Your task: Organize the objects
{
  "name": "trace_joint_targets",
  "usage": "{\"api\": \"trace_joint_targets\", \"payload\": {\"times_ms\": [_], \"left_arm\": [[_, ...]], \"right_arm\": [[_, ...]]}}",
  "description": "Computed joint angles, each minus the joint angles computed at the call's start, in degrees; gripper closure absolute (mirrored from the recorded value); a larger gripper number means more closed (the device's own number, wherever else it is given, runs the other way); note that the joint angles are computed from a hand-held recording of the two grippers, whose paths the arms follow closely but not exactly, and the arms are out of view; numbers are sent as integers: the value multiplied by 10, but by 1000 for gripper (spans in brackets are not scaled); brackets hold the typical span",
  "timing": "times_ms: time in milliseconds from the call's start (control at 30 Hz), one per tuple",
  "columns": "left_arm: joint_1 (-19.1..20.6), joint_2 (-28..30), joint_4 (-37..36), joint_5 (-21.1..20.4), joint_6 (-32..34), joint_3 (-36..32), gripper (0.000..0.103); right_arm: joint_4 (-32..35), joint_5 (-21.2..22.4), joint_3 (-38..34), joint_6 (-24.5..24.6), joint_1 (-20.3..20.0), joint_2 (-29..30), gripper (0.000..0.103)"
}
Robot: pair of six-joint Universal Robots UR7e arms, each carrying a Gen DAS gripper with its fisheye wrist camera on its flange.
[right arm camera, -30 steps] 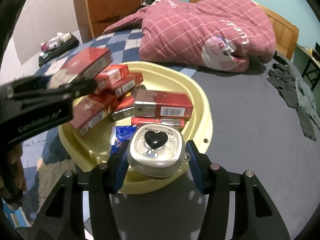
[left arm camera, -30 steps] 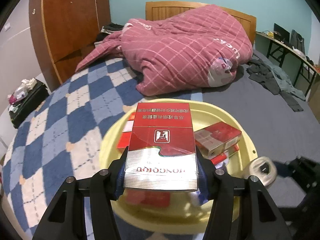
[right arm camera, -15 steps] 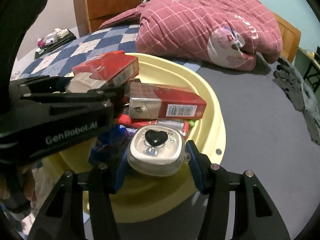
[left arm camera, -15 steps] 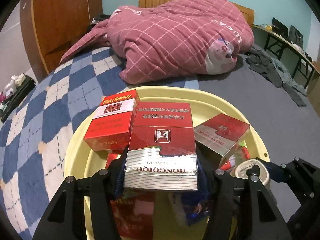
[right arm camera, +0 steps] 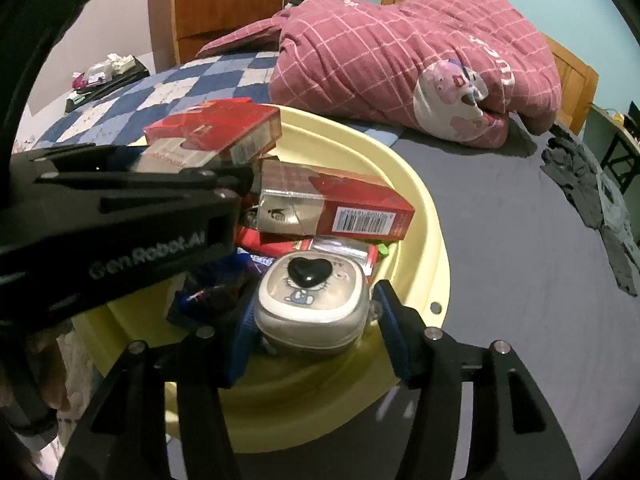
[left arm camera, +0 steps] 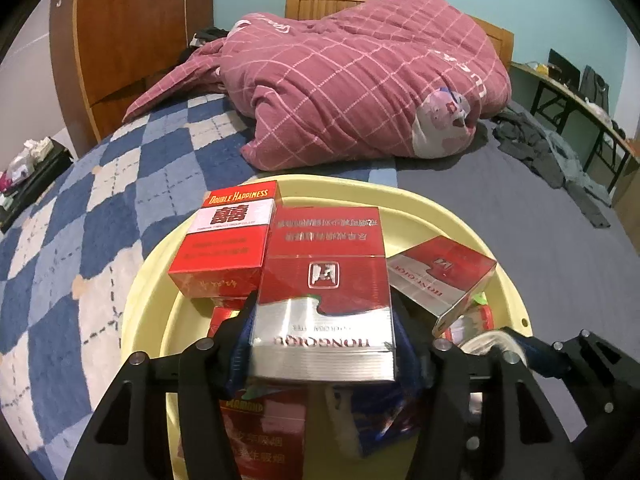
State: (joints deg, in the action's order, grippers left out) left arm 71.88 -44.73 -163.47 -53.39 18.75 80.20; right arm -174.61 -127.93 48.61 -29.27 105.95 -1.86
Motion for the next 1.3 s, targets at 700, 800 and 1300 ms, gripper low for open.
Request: {"api": "trace_joint_targets", "payload": {"times_ms": [700, 800, 1300], "left_arm": [[-31, -38, -45, 48, -37, 52, 0], [-37, -46, -42, 49, -43, 61, 0], [-76, -163, -95, 89, -114, 260, 0]], "right_arm": [[-31, 14, 63, 30, 13, -39, 0], [-36, 14, 74, 33, 14, -46, 0], [-158, -2, 240, 2, 7, -122, 0]]}}
